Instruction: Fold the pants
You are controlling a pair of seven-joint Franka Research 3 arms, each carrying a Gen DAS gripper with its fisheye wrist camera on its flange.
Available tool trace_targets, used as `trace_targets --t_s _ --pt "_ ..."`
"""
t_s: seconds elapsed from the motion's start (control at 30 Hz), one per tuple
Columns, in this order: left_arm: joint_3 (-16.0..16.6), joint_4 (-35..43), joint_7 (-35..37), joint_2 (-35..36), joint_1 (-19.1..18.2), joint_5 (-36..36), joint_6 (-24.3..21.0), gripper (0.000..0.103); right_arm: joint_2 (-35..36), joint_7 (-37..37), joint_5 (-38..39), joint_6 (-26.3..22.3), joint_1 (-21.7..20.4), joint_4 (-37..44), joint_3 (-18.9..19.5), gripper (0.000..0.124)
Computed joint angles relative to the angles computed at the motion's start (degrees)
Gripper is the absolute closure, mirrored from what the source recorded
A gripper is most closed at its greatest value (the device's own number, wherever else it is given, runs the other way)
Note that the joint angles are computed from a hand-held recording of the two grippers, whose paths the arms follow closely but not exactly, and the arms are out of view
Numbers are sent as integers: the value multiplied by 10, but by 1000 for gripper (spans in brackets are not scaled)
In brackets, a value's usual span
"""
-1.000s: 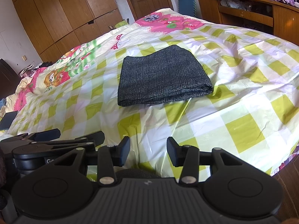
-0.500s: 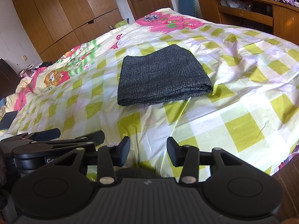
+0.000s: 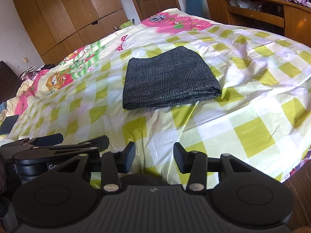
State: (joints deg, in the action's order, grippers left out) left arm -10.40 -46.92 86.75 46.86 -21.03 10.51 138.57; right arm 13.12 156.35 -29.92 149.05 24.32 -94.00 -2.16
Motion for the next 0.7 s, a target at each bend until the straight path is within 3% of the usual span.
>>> trace_targets --t_s 0.7 --pt "0 -4 -1 -2 1 0 2 0 -2 -5 1 2 -1 -2 0 79"
